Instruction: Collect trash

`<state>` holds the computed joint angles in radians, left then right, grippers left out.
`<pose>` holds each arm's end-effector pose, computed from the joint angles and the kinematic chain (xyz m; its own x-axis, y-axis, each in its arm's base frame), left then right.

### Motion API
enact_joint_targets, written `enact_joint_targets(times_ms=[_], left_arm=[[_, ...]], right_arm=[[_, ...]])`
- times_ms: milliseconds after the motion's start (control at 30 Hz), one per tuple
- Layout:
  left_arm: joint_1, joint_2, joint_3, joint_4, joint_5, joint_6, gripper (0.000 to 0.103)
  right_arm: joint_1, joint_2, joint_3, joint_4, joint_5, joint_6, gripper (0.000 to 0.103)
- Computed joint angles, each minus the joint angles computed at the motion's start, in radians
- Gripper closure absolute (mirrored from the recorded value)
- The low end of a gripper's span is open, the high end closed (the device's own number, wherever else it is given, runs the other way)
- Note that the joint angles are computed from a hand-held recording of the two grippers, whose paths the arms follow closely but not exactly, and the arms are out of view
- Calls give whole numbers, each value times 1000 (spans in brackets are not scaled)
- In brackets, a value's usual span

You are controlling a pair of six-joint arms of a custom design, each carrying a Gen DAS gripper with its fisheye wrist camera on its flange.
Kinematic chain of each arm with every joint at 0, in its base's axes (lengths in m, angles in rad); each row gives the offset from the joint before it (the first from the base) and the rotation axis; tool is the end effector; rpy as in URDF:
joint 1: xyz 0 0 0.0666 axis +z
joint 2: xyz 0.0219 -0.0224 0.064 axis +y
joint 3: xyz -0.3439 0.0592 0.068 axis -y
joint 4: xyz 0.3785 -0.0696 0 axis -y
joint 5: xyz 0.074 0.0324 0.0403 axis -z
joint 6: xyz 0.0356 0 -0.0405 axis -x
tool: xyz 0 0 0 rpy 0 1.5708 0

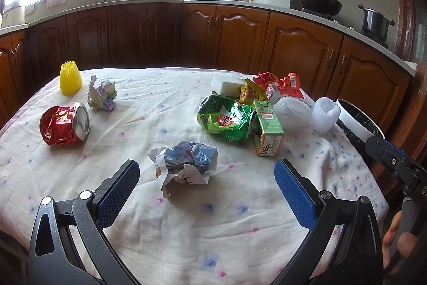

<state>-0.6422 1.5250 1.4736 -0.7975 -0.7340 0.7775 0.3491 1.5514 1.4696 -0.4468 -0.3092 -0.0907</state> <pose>0.4291 -0.2917 0.3823 -0.4917 -0.2827 -0.8236 -0.3573 0.9280 -0.1053 0.5166 0.1991 0.3902 -0.5238 -0.0989 -0.8461 -0.5275 0.8176 0.2310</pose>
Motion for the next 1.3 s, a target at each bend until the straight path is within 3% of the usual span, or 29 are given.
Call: enact_joint_targets(times_ms=[667, 833, 967, 1233, 1300], left_arm=[[54, -12, -25, 0, 83, -3, 0], [83, -14, -29, -7, 129, -4, 0], [100, -4, -26, -5, 160, -12, 0], [135, 30, -2, -21, 203, -27, 5], [145, 34, -2, -20, 223, -22, 7]], right_arm=[[41, 99, 117, -99, -16, -18, 1], [47, 157, 188, -160, -62, -40, 10], [59, 209, 253, -215, -72, -33, 24], [99, 314, 399, -304, -52, 5, 31], [107, 351, 446, -334, -49, 16, 37]])
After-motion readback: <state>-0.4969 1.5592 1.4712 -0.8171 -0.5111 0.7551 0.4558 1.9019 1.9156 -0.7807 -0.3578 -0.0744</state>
